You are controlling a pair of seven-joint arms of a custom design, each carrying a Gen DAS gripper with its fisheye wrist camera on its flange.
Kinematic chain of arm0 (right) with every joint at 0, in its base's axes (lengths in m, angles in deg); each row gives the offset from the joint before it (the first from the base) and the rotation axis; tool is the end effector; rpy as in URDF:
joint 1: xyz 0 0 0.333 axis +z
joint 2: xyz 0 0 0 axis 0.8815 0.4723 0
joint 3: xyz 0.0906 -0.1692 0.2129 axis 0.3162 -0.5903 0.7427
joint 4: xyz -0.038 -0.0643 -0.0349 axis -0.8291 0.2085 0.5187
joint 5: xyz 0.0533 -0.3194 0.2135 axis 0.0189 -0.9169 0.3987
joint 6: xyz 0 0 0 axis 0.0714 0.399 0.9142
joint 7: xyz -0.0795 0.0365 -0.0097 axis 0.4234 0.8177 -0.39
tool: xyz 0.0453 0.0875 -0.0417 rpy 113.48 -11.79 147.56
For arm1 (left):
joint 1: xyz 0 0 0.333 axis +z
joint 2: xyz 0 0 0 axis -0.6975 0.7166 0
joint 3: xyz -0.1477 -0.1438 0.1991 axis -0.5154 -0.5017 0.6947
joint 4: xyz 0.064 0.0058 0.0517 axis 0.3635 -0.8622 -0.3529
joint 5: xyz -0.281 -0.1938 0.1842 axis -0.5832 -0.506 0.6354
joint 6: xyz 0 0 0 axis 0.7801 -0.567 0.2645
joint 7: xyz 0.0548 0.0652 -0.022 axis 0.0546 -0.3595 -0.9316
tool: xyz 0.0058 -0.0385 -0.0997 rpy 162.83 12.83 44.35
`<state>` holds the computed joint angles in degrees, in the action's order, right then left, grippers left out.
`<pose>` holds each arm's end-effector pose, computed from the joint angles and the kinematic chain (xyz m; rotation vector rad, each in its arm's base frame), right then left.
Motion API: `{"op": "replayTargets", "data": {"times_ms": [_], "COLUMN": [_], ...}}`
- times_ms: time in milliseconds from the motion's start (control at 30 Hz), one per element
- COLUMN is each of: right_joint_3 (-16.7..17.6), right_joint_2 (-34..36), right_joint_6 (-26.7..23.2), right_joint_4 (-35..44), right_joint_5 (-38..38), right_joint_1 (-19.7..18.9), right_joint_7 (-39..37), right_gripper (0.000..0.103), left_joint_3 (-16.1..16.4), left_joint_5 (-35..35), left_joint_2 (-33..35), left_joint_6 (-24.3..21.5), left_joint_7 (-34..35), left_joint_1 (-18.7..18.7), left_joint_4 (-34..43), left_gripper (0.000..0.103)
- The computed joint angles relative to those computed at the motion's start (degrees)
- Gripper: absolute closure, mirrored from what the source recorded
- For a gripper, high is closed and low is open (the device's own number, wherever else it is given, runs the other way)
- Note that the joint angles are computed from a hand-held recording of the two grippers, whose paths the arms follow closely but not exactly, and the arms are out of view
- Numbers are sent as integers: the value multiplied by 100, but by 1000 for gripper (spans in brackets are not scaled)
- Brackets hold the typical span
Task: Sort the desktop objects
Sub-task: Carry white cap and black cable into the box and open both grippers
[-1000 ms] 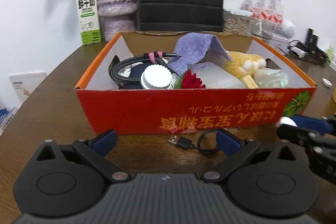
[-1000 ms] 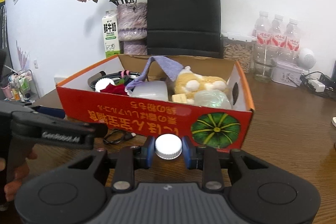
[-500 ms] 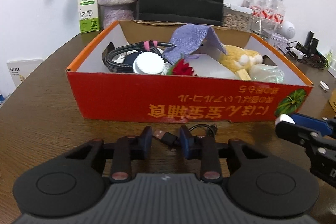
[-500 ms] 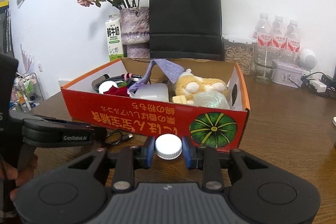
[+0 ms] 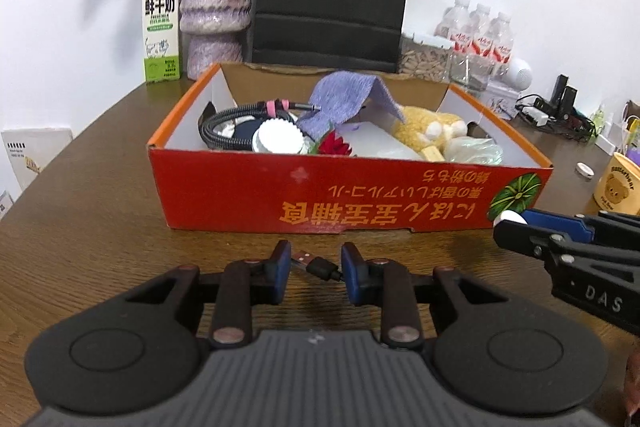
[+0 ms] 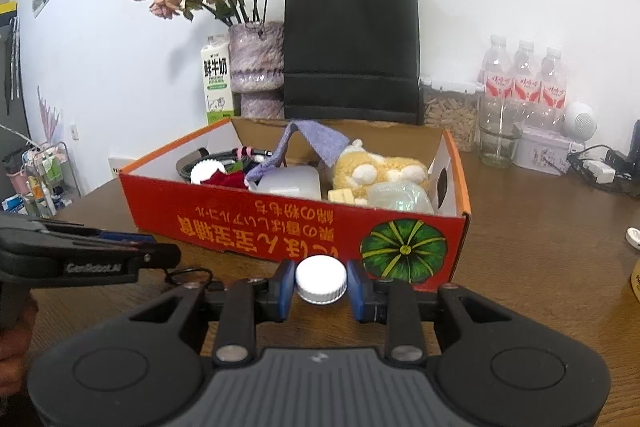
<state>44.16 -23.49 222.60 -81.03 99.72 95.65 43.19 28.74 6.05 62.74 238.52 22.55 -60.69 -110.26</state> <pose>0.5847 0.2255 0.4030 -1.6677 1.3664 -0.7592 0.6022 -0.2498 0.4331 -1.5945 1.7762 -1.0075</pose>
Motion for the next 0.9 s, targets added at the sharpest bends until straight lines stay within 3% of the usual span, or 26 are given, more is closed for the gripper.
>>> {"op": "replayTargets", "data": {"times_ms": [267, 400, 667, 800, 900], "right_joint_3": [312, 172, -762, -1540, -2142], "right_joint_2": [-134, -64, 352, 772, 1161], "right_joint_6": [277, 267, -88, -495, -841], "right_joint_4": [-8, 319, 1318, 1863, 2239], "right_joint_5": [-100, 154, 821, 822, 690], "right_joint_1": [-254, -112, 702, 1220, 1552], "right_joint_7": [-84, -401, -992, -614, -136], "right_gripper": [76, 76, 76, 76, 76], "left_joint_3": [293, 346, 100, -58, -78], "left_joint_5": [1012, 1916, 3232, 3022, 2493], "left_joint_2": [-367, -437, -124, 181, 438], "left_joint_6": [404, 485, 287, 214, 145], "left_joint_7": [-898, -1692, -2807, -2584, -2014], "left_joint_1": [-133, -114, 111, 250, 257], "left_joint_4": [-142, 118, 1096, 1524, 1792], "left_gripper": [75, 75, 75, 75, 75]}}
